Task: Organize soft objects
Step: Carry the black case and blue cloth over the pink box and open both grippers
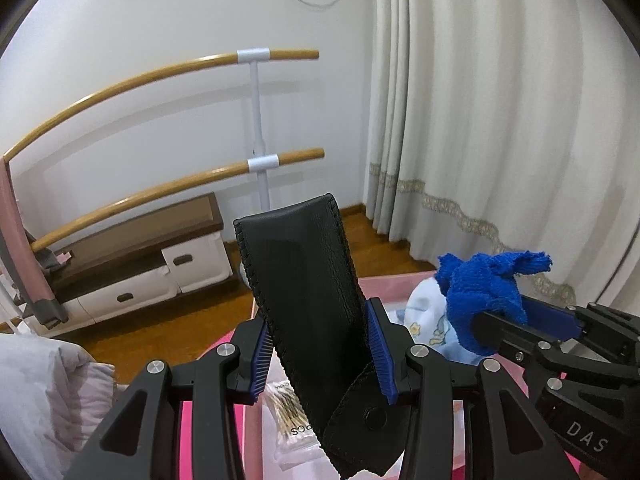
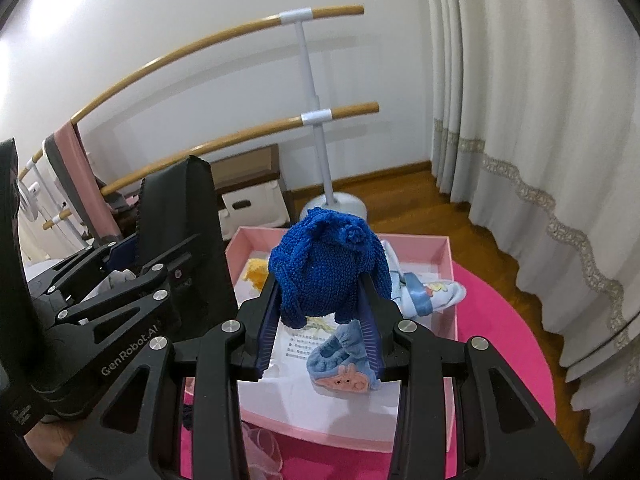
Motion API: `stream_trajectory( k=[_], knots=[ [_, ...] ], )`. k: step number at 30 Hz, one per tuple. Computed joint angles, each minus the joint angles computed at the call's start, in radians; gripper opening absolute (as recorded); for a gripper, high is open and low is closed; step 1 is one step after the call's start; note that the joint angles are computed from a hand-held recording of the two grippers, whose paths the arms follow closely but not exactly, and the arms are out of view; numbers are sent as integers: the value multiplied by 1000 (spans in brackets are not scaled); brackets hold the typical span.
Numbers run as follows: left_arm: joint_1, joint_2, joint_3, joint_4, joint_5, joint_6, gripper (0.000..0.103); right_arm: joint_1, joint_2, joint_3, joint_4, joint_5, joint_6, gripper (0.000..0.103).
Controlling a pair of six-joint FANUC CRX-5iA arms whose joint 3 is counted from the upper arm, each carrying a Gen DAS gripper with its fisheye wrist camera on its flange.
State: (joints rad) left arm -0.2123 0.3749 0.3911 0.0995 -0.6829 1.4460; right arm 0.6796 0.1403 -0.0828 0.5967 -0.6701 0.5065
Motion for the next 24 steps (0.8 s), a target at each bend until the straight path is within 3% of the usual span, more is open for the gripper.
stream_trajectory(
  k=[9, 10, 13, 15, 18, 20, 24],
  knots=[
    [-10, 314, 459, -31, -243, 34, 46, -43, 71, 77, -181, -17, 126, 43],
    [-10, 324, 478, -38, -255, 41, 49, -48, 71, 75, -191, -14, 125, 46],
    [-13, 391, 593, -69, -303, 75, 70, -59, 67, 65, -220, -3, 134, 58],
    [-10, 399, 600, -65, -290, 79, 82, -61, 52, 35, -201, 13, 100, 74],
    [-13, 351, 520, -78, -245, 90, 94, -60, 25, -5, -173, 46, 52, 91],
    [-15, 319, 471, -89, -214, 100, 95, -52, 7, -34, -126, 62, 5, 100],
    [-16, 225, 330, -102, -118, 124, 103, -33, -36, -96, -30, 80, -113, 103]
  ],
)
